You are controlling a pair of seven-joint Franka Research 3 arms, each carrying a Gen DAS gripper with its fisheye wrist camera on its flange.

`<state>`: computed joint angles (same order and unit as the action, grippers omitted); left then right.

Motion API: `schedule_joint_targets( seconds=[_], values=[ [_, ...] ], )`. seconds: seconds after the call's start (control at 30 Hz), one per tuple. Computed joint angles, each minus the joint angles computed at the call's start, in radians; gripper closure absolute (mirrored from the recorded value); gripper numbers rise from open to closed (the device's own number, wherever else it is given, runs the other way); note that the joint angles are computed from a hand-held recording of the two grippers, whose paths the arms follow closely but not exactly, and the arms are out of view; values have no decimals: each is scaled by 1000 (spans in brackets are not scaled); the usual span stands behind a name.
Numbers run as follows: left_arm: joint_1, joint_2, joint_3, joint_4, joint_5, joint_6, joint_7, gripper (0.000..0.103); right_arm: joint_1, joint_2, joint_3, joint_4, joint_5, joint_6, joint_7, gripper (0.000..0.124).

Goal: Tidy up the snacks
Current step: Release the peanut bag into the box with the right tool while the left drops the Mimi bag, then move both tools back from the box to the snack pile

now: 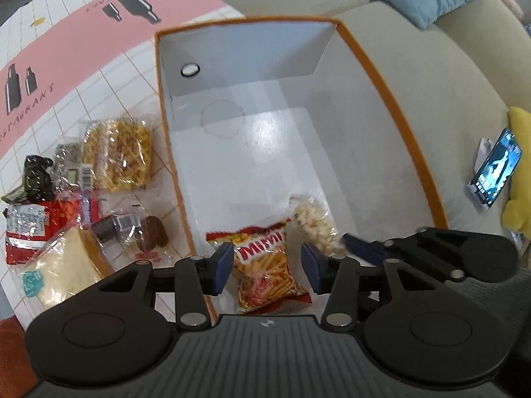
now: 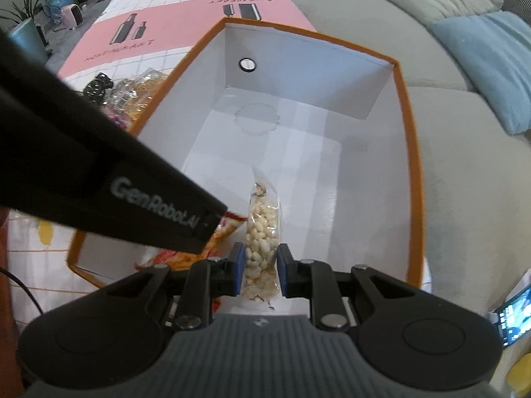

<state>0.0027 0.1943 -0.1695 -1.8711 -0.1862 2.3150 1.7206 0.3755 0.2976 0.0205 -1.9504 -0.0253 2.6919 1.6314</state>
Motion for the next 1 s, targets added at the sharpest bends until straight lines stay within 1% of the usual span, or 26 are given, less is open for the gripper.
schedule_joint_targets(
  seconds=[0.1, 0.17, 0.2, 0.23, 0.3, 0.37, 0.47, 0.57, 0.63, 0.7, 0.8, 0.83, 0.87, 0.9, 0.93, 0.97, 1.0],
  values=[
    [9, -45, 5, -38, -10, 40, 23, 46, -34, 12, 34, 21, 94, -24, -49, 103],
    [15, -75, 13, -63, -23, 57, 33, 45, -54, 25, 53, 47, 169, -63, -75, 101],
    [17, -87, 18, -72, -31, 64, 36, 45, -53, 25, 54, 52, 187, -76, -68, 100],
    [20, -99, 22, -83, -40, 71, 41, 45, -55, 26, 56, 57, 207, -84, -69, 94],
    [25, -127, 34, -109, -54, 86, 47, 45, -53, 22, 58, 57, 235, -88, -66, 89],
    [27, -156, 44, -138, -65, 109, 53, 45, -48, 11, 58, 50, 246, -77, -67, 89],
    [28, -208, 61, -186, -87, 155, 75, 45, -28, -37, 58, 7, 241, -25, -52, 89],
    [26, -260, 82, -235, -89, 213, 93, 45, -12, -86, 61, -28, 232, 40, -41, 81],
    [25, -297, 97, -274, -82, 258, 103, 45, 2, -104, 62, -44, 216, 103, -25, 75],
    [27, -325, 111, -306, -60, 297, 90, 43, 17, -112, 63, -46, 198, 158, 1, 72],
    [36, -358, 141, -348, -45, 331, 61, 38, 30, -109, 82, -65, 228, 279, 16, 72],
    [39, -363, 150, -358, -45, 339, 52, 37, 32, -102, 96, -74, 256, 329, 16, 72],
    [45, -365, 159, -368, -42, 349, 40, 33, 21, -91, 126, -73, 303, 367, -7, 72],
    [53, -365, 165, -377, -33, 357, 22, 31, 18, -79, 144, -61, 328, 369, -28, 72],
    [63, -361, 171, -382, -21, 360, 2, 31, 27, -62, 148, -44, 331, 363, -38, 73],
    [72, -355, 175, -383, -9, 356, -17, 31, 40, -45, 146, -28, 325, 355, -48, 73],
    [79, -348, 181, -386, -7, 352, -28, 31, 66, -23, 129, -7, 299, 345, -44, 73]
  ],
)
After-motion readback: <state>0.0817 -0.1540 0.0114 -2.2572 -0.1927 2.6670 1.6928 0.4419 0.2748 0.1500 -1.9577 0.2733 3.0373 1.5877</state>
